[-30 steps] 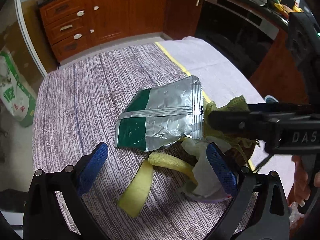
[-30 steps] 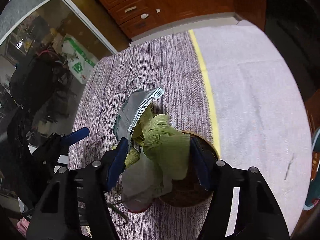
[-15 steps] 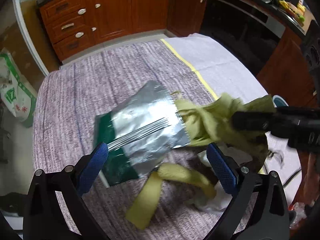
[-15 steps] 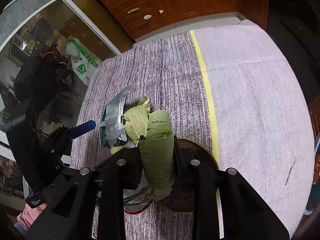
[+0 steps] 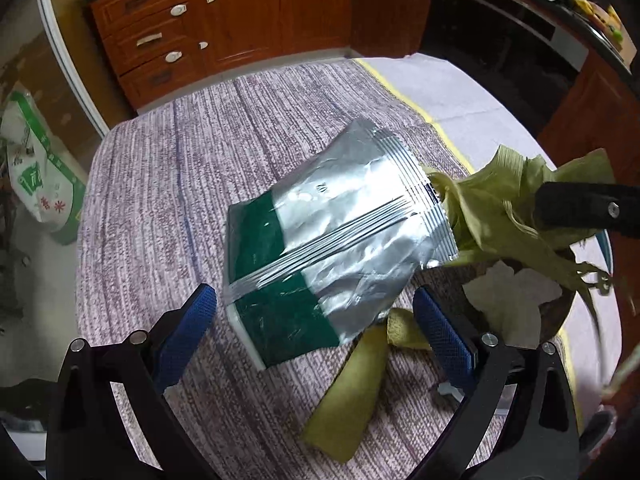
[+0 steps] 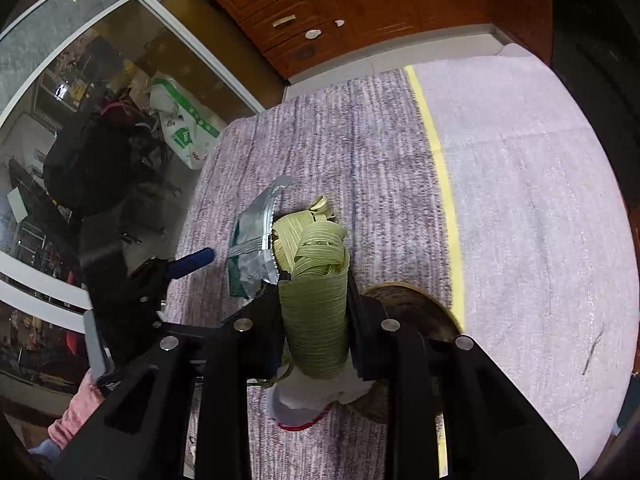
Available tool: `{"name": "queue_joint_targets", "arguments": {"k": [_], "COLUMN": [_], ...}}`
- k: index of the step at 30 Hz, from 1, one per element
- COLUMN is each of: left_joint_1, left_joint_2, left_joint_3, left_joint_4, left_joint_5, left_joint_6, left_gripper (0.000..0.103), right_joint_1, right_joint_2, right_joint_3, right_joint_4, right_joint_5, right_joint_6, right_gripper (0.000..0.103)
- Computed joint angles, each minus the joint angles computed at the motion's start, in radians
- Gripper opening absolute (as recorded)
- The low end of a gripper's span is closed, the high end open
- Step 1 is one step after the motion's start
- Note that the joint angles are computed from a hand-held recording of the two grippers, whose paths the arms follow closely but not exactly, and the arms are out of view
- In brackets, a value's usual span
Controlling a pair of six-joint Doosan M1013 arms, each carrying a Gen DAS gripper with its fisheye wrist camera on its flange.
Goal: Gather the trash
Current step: 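Grasp the silver-green snack bag with the left tool while the right tool grasps the green leaf wrapper, then carry snack bag and leaf wrapper over the bin and open both tools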
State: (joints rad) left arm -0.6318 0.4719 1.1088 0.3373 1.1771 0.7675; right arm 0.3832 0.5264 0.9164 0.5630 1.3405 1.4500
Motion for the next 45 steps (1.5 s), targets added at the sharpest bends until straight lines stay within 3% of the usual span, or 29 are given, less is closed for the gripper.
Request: {"name": "queue_joint_targets", "arguments": {"k": [1, 2, 4, 5, 6, 8, 18, 28, 39, 45], "left_joint_1": [0.001, 0.005, 0.007, 0.003, 0.000, 0.004, -0.030, -0.105, -0.184, -0.213], "left_joint_2": [0.003, 0.005, 0.002, -0.003, -0.005, -0.018, -0.083, -0.052, 0.103, 0.265], "left_joint_3": [-0.003, -0.003, 0.003, 0.010, 0.011, 0.024, 0.051, -0.065, -0.345, -0.619], "left_joint_4": [-0.001, -0.013, -0.013, 0.010, 0.024, 0.016, 0.075, 0.105, 0.034, -0.033], "left_joint_5": [-0.002, -0.009, -0.012, -0.015, -0.006, -0.017, -0.044, -0.016, 0.023, 0.136], "left_joint_6": [-0.002, -0.001, -0.015, -0.031, -0.038, -0.053, -0.137, -0.089, 0.103, 0.239], "left_gripper": [0.093, 0.080, 0.069, 0.048, 0.038, 0.006, 0.006, 0.006, 0.006, 0.007], "right_joint_1": [0.003, 0.006, 0.011, 0.012, 0.012, 0.012, -0.006, -0.070, -0.238, -0.339], "right_joint_2": [0.001, 0.002, 0.001, 0.001, 0.001, -0.001, -0.047, -0.161, -0.313, -0.359], "right_joint_3": [-0.003, -0.007, -0.009, -0.008, -0.008, -0.005, 0.039, 0.143, 0.334, 0.412], "right_joint_4": [0.000, 0.001, -0.011, -0.021, -0.024, -0.031, -0.008, 0.015, -0.004, -0.019], "right_joint_5": [0.002, 0.005, -0.002, -0.009, -0.011, -0.018, -0.075, -0.166, -0.284, -0.320], "right_joint_6": [-0.002, -0.006, -0.006, -0.001, 0.002, 0.008, 0.009, -0.016, 0.006, 0.024], "right_gripper": [0.024, 0.024, 0.024, 0.024, 0.024, 0.024, 0.024, 0.024, 0.024, 0.024]}}
